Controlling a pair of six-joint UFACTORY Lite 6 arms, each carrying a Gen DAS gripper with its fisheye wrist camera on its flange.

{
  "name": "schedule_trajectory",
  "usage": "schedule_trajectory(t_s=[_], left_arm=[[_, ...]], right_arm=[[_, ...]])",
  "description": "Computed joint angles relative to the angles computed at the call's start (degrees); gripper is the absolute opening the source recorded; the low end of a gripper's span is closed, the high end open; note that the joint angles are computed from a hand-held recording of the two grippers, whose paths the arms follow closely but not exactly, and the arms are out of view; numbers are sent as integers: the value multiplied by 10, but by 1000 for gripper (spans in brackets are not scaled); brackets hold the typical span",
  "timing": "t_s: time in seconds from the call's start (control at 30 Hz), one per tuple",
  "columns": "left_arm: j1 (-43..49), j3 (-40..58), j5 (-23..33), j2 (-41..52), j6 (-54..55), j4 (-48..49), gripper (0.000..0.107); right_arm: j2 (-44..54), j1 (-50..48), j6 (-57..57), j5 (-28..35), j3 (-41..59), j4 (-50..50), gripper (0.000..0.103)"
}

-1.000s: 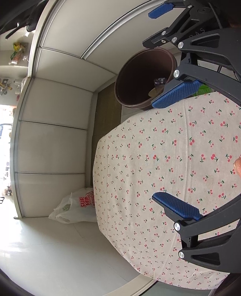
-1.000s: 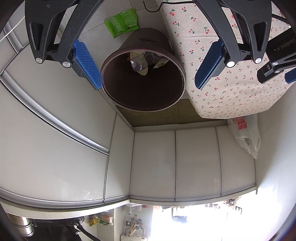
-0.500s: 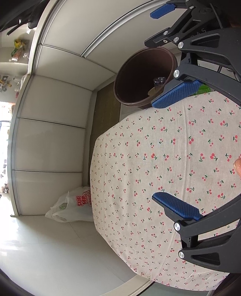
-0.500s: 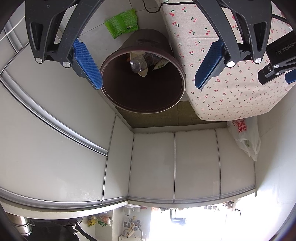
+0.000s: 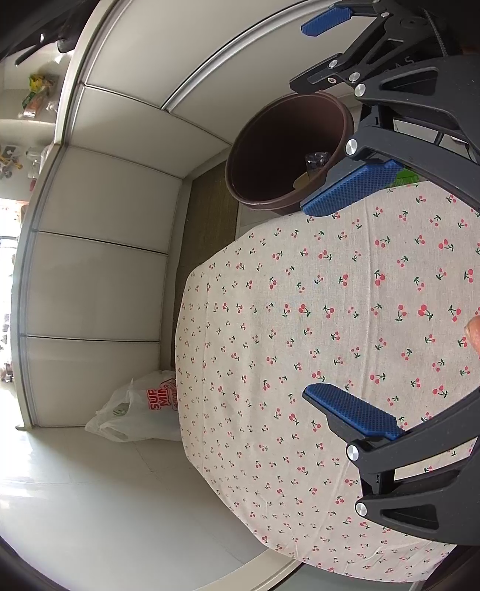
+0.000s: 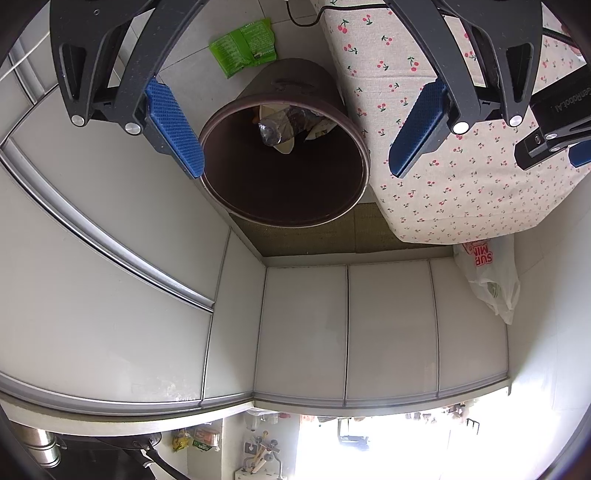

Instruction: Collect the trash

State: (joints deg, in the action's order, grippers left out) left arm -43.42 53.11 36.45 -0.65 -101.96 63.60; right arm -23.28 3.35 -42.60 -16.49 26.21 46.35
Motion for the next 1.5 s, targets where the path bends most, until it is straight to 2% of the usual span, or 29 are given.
schedule_trajectory(t_s=[0.5, 0.63, 1.0, 1.17, 1.23, 1.27, 1.4, 1.5], left_arm=[[7, 0, -5, 2, 3, -6, 89], [10, -1, -7, 2, 4, -6, 89], [21, -4, -18, 6, 5, -8, 89], [26, -5, -20, 8, 2, -9, 89], [29, -6, -29, 7, 3, -8, 91], [27, -7, -29, 5, 3, -4, 96], [5, -5, -4, 7, -14, 28, 96], [6, -14, -13, 3, -35, 47, 96]], right_arm=[[2, 6, -10, -4, 0, 12, 96], [11, 1, 17, -3, 2, -20, 96], [13, 5, 11, -6, 4, -13, 96], [27, 2, 39, -7, 6, -46, 96], [30, 0, 51, -6, 7, -61, 96], [29, 0, 54, -5, 7, -65, 96], [32, -4, 61, -2, 11, -78, 96], [31, -5, 58, -1, 11, -74, 96]])
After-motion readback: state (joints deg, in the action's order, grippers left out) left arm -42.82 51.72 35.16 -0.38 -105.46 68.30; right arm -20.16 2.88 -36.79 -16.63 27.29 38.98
